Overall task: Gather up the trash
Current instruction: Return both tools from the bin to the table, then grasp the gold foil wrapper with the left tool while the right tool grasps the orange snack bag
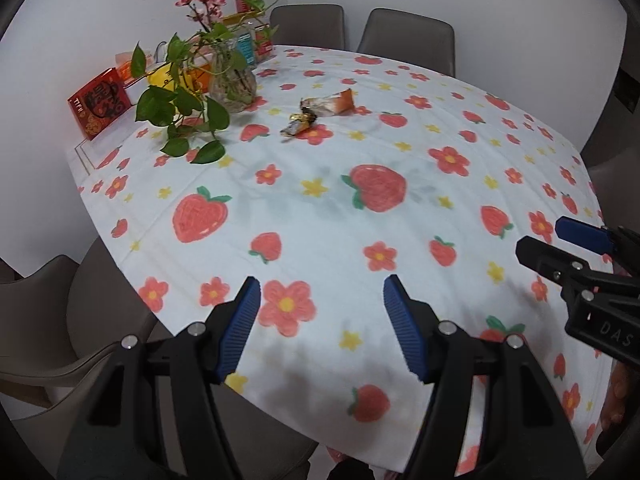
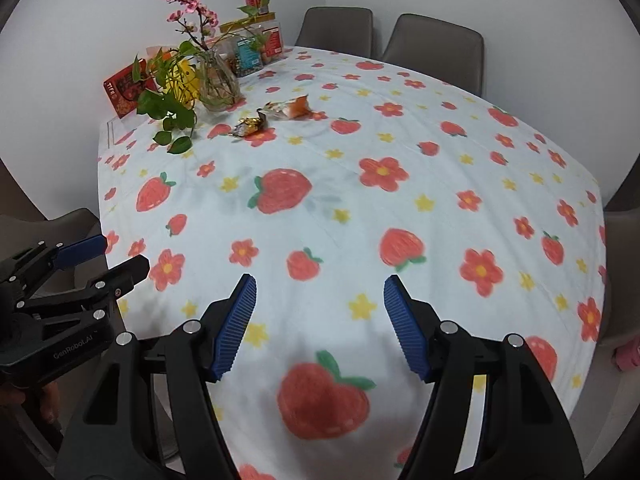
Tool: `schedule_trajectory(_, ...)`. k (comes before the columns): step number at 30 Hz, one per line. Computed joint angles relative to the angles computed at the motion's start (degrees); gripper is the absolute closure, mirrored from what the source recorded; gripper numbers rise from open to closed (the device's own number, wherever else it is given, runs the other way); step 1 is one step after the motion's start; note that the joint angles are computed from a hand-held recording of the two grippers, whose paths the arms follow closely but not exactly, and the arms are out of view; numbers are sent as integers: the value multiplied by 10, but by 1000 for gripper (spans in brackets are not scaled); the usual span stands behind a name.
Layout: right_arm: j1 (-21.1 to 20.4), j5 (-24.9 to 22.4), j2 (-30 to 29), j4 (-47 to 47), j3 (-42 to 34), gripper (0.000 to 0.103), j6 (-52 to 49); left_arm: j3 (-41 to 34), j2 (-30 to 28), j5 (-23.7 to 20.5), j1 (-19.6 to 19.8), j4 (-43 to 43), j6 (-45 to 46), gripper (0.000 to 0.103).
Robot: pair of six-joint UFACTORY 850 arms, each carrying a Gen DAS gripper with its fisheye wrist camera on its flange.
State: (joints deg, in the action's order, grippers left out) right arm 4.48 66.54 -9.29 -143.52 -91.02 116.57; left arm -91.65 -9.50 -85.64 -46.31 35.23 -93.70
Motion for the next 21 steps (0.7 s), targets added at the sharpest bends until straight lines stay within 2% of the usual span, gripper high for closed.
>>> schedule_trajectory(4,41,-1,-40,-4,-52,39,17,28,21,16,35,2,8,39)
schedule_trajectory(9,84,0,-117,-7,-155,39,28,30,17,25,82,16,41,38)
schedule_trajectory(17,151,6,-264,-45,-350,39,79,31,5,69,164,36,91,39)
schedule_trajectory(21,175,9,-326,-65,-431,39,118,44,0,112,205,36,121,39)
